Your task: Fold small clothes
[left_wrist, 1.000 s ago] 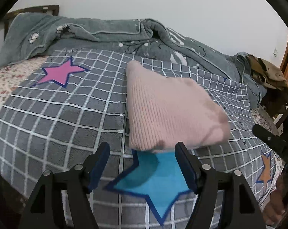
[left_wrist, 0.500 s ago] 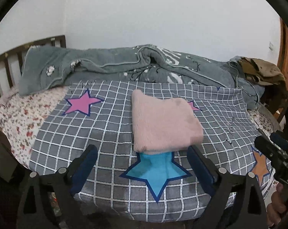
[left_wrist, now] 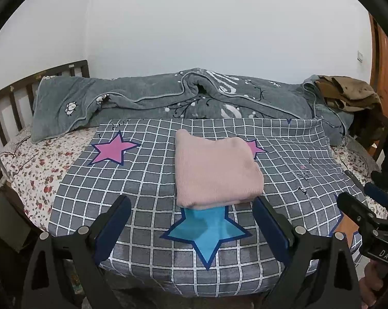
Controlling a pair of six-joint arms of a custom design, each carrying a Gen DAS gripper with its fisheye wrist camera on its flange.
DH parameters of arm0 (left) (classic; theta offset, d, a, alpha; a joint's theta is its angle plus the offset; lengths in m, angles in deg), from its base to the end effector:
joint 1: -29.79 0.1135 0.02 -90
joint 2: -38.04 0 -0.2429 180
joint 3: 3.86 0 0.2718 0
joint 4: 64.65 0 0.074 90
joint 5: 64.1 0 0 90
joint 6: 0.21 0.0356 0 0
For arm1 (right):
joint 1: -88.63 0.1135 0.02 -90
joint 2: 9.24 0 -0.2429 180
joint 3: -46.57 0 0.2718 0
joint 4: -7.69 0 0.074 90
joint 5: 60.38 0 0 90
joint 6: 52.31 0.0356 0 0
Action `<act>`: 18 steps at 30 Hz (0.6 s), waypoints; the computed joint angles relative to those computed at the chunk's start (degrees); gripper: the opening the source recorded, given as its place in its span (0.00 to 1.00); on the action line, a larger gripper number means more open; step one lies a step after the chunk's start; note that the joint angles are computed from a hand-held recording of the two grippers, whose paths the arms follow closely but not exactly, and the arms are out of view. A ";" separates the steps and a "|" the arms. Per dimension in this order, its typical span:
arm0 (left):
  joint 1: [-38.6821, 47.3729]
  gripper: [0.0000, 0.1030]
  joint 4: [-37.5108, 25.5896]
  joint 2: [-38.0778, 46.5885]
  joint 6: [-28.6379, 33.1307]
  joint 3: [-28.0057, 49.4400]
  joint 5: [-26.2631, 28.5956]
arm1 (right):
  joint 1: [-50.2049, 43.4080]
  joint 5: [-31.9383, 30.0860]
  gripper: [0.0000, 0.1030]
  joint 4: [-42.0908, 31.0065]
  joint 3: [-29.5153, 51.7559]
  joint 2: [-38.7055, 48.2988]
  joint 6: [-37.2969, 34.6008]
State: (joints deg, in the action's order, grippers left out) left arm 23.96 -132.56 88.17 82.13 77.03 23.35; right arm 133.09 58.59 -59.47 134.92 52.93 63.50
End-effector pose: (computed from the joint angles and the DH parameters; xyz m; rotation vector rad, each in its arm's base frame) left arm 0.1844 -0.0172 0.3728 -0.0600 2.2188 -0.0805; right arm 0.1762 0.1487 0.3793 -0.0994 2.1817 0.1109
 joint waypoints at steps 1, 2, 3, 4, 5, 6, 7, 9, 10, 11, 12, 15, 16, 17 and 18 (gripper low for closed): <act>-0.06 0.93 0.06 -0.01 -0.10 -0.01 -0.04 | 0.50 0.67 0.98 -0.08 0.03 -0.04 0.20; -0.16 0.93 0.13 -0.15 -0.17 -0.06 -0.14 | 0.53 0.66 0.98 -0.08 0.04 -0.15 0.13; -0.22 0.93 0.15 -0.33 -0.22 -0.17 -0.21 | 0.46 0.45 0.98 -0.09 0.06 -0.28 0.16; -0.23 0.93 0.14 -0.45 -0.26 -0.21 -0.22 | 0.52 0.45 0.98 -0.15 0.12 -0.33 0.28; -0.16 0.93 0.08 -0.44 -0.19 -0.19 -0.09 | 0.82 0.74 0.98 -0.30 0.36 -0.24 0.54; -0.16 0.93 0.08 -0.44 -0.19 -0.19 -0.09 | 0.72 0.67 0.98 -0.19 0.41 -0.27 0.36; -0.15 0.93 -0.09 -0.53 -0.30 -0.14 0.05 | 0.81 0.78 0.98 -0.20 0.51 -0.26 0.30; -0.23 0.93 -0.42 -0.66 -0.50 0.01 0.04 | 1.23 1.20 0.98 -0.30 0.89 -0.05 0.27; -0.21 0.93 -0.40 -0.68 -0.43 0.00 0.03 | 1.43 1.40 0.98 -0.29 1.00 0.00 0.30; -0.15 0.93 -0.37 -0.69 -0.33 0.00 0.09 | 1.52 1.41 0.98 -0.20 1.06 0.00 0.28; -0.12 0.93 -0.38 -0.66 -0.33 0.02 0.12 | 1.65 1.42 0.98 -0.20 1.14 0.04 0.40; -0.02 0.93 -0.45 -0.66 -0.40 0.14 0.33 | 2.20 1.69 0.98 -0.20 1.37 0.20 0.82; -0.02 0.93 -0.45 -0.66 -0.40 0.14 0.33 | 2.27 1.77 0.98 -0.25 1.47 0.26 0.84; 0.00 0.93 -0.45 -0.67 -0.40 0.17 0.39 | 2.45 1.97 0.98 -0.34 1.59 0.35 0.98; -0.04 0.93 -0.46 -0.66 -0.39 0.13 0.28 | 2.19 1.73 0.98 -0.24 1.55 0.27 0.84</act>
